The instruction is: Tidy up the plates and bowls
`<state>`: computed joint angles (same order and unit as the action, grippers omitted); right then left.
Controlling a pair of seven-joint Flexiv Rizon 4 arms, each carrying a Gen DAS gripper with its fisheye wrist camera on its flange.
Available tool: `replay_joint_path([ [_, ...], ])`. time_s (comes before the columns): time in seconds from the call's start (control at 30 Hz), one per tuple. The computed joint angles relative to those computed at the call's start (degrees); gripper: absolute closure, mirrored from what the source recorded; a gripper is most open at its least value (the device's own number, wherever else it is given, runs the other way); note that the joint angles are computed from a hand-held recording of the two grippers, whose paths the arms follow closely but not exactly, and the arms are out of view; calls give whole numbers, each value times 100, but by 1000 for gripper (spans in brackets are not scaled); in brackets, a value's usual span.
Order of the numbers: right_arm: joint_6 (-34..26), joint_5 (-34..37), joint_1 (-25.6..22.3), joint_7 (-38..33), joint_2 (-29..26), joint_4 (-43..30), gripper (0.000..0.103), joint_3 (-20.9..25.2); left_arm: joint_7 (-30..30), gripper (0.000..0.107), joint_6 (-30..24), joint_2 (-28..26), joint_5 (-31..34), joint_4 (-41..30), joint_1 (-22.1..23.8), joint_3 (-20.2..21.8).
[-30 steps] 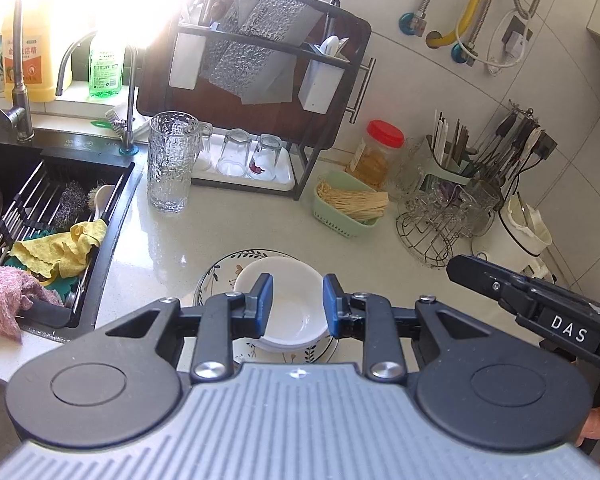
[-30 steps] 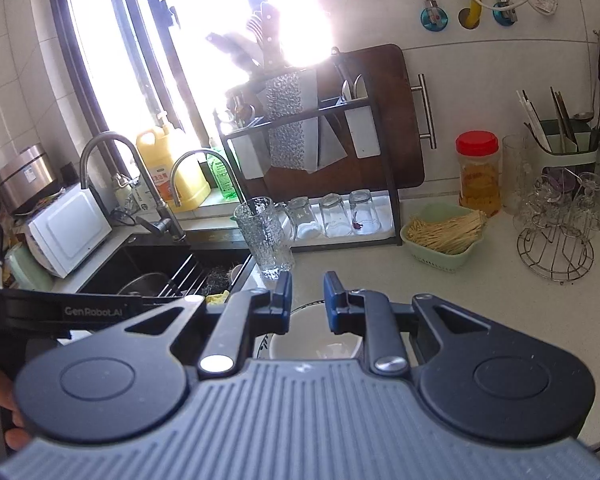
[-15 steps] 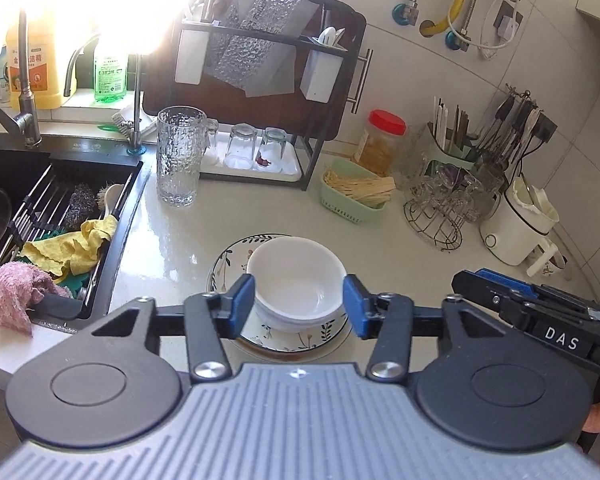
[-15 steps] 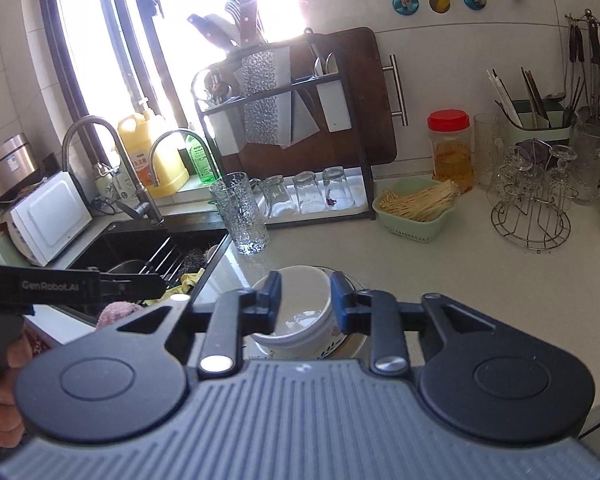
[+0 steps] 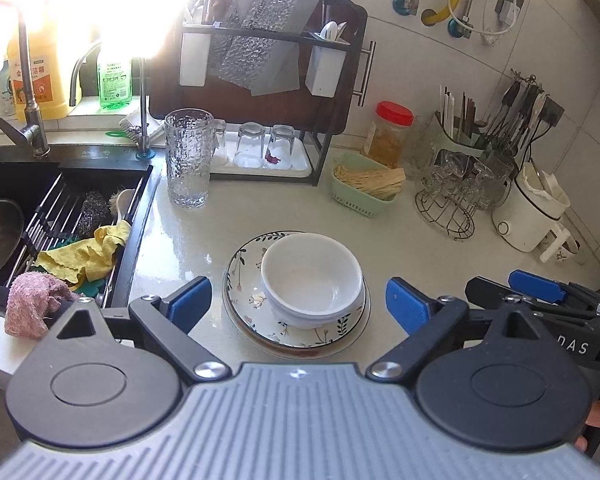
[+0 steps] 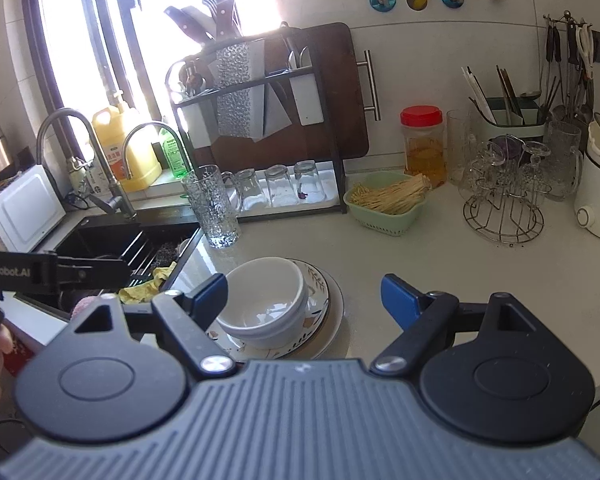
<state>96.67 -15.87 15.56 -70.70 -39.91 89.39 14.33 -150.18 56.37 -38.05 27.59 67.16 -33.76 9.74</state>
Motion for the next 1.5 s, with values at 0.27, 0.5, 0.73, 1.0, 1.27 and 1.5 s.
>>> replay_joint_path([
  [0.27, -280, 31, -54, -17, 6, 11, 18, 171, -170, 10, -359, 92, 129, 102, -80, 32],
  [0.5, -714, 172, -128, -284, -85, -257, 18, 454, -49, 10, -655, 76, 81, 64, 63, -93],
  [0.73, -965, 443, -38, -577, -120, -407, 18, 480, 25, 10, -736, 4, 75, -39, 127, -115],
  [1.0, -1125, 720, 117, -603, -94, -445, 18, 350, 10, 10, -802, 9, -7, 54, 159, -136],
  [1.27, -1298, 843, 271, -532, -69, -453, 18, 244, -183, 10, -764, 41, -3, 148, 159, -106],
  [1.5, -1331, 860, 350, -497, -70, -493, 18, 167, -158, 10, -853, 111, 59, 180, 166, -125],
])
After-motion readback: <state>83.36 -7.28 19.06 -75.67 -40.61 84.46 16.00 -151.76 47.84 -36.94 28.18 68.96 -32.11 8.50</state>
